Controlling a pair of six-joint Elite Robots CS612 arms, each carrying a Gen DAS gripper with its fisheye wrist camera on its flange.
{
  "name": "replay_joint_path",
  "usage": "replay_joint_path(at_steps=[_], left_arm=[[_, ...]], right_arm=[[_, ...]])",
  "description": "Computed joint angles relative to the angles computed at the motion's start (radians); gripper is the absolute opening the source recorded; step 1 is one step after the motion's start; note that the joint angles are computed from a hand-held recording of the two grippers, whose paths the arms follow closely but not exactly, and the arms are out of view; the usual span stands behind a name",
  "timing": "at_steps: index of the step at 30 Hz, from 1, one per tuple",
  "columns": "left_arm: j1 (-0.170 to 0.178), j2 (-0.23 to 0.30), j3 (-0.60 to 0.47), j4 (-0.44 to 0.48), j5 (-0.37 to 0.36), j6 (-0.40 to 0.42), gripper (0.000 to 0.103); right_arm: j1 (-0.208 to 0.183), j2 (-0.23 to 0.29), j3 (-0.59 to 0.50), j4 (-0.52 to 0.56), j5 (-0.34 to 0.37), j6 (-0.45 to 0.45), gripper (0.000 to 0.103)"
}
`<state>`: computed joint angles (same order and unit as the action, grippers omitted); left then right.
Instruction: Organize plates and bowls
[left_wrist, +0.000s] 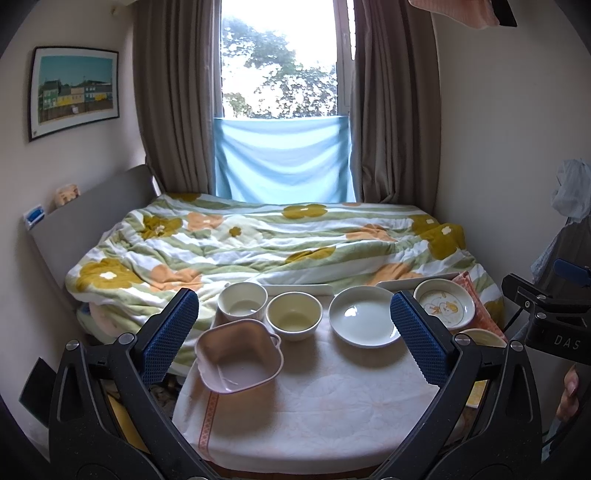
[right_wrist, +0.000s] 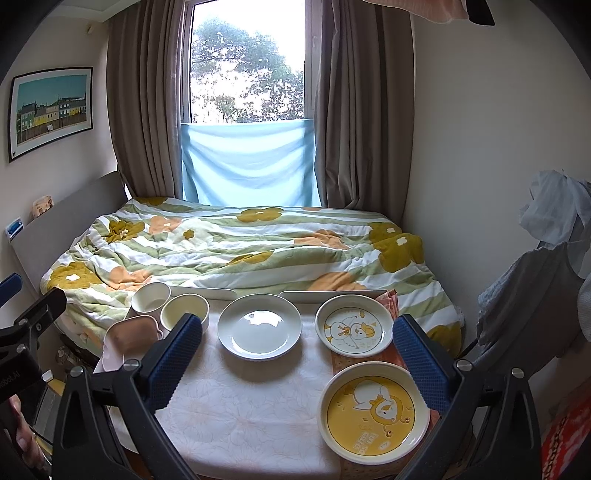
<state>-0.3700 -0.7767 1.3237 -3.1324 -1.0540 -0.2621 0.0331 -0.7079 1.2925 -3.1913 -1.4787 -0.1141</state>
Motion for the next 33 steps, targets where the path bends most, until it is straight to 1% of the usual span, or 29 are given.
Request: replay_joint_path(at_steps=[6, 12, 17, 21, 25, 29, 31, 33], left_arm=[[0.001, 0.0, 0.0, 0.001, -0.004, -0.003, 0.103], [0.009, 0.002, -0.002, 0.005, -0.023, -0.007, 0.103], [0.009, 0.004, -0.006, 0.011, -0.011, -0.008, 0.103], [0.012, 0.004, -0.005, 0.008, -0.027, -0.012, 0.103], [0.011, 0.005, -0.008, 0.013, -0.018, -0.002, 0.103], [0.015, 0.01, -0.028, 0.052, -0.035, -0.002, 0.103], [0.02, 0.018, -0.049, 0.092, -0.054, -0.001, 0.103], [0.029, 0.028, -0.073, 0.153, -0.082, -0.016, 0.103]], right_arm=[[0.0, 0.001, 0.0, -0.001, 0.0, 0.001, 0.103], [0.0, 0.0, -0.001, 0.001, -0.001, 0.0, 0.103], [0.0, 0.001, -0.002, 0.001, 0.0, -0.001, 0.103], [-0.001, 0.002, -0.003, 0.0, 0.002, 0.002, 0.103], [0.002, 0.005, -0.005, -0.003, 0.001, 0.004, 0.103], [0.0, 0.001, -0.003, 0.02, 0.01, 0.013, 0.103], [-0.002, -0.001, -0.001, 0.037, 0.007, 0.022, 0.103], [-0.006, -0.003, 0.004, 0.062, -0.009, 0.046, 0.103]])
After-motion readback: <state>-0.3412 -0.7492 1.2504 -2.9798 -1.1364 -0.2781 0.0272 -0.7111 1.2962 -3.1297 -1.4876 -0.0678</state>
